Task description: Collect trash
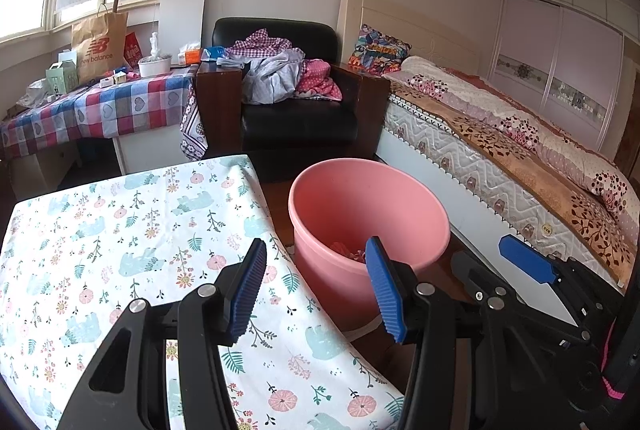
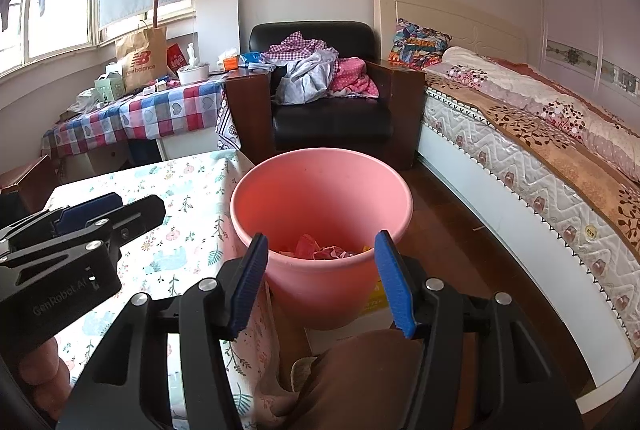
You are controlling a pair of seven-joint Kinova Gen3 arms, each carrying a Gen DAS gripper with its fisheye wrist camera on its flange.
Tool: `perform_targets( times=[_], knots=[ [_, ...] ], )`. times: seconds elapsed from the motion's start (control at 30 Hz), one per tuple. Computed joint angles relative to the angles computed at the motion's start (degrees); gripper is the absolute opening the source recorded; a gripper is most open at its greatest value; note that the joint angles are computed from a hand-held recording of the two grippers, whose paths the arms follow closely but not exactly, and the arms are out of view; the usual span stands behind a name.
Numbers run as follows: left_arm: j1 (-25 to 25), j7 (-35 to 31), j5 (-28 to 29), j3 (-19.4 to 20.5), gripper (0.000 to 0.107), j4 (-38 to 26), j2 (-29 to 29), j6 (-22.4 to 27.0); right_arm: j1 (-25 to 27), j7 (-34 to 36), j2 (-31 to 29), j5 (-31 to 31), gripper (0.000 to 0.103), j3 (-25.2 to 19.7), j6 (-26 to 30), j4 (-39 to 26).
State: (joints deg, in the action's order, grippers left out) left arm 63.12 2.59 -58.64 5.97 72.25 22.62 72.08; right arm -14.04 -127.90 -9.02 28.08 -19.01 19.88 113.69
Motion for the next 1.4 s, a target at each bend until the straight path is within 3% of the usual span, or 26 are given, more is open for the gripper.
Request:
perform_targets(
  times=[1.4],
  knots=[
    [-1.1, -0.7, 2.4, -0.2, 0.051, 1.5, 0.5, -1.9, -1.6, -1.2, 1.9, 1.3, 0.056, 1.6, -0.9, 1.4]
  ],
)
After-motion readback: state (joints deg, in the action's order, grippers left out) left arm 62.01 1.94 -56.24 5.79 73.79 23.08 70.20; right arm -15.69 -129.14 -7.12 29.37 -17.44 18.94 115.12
